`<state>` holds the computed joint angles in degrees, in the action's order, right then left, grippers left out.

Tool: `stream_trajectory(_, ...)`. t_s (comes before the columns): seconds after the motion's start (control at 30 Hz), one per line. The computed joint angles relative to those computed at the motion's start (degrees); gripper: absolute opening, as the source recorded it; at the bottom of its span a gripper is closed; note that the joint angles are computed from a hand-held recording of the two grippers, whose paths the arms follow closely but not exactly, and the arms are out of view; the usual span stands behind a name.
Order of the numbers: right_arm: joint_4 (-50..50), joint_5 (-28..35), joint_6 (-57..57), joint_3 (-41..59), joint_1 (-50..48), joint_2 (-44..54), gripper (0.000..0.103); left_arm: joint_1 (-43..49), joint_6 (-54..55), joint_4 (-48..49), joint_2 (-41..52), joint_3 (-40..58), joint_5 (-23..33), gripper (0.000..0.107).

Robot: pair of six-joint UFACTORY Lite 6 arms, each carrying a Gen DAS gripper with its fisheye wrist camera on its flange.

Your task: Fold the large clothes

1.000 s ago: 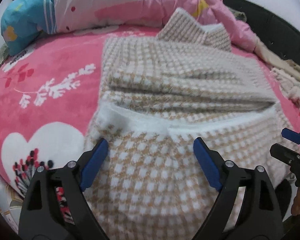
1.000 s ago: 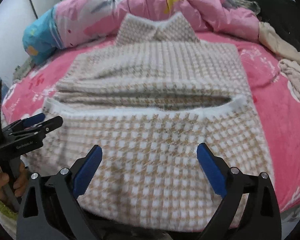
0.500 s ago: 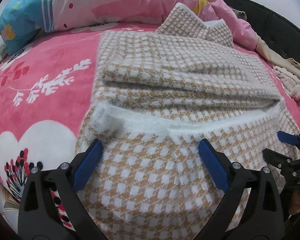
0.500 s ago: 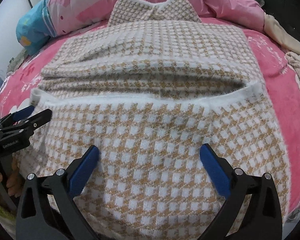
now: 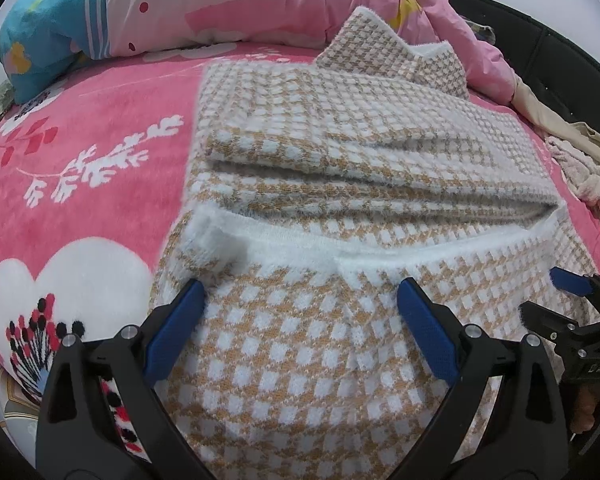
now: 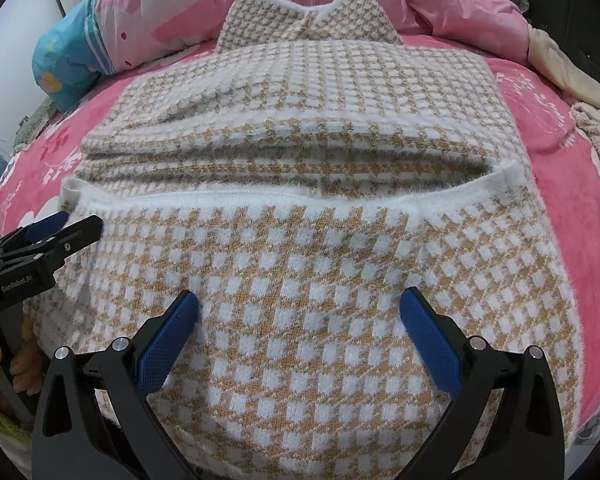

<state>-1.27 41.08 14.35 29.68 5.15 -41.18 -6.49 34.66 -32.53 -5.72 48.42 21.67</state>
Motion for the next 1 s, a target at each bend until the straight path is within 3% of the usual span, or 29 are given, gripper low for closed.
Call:
stream_trajectory(0.67,0.1,0.4,0.0,0.2,0.2,0.2,0.098,-0.8,-4.6,3.9,0.9,1.3,0.3,0.094)
stream_trajectory(0.87,11.1,4.7,-14.4,6.8,-7.9,5.7,0.098,2.7,4.9,-5.0,-2.6,3.0,4.6,0.094)
stream_trajectory(1.0,17.0,8.0,-24.0,15.2,-13.6,8.1,0.098,3.8,8.6,-7.7,-0.8,9.1,8.2,0.094)
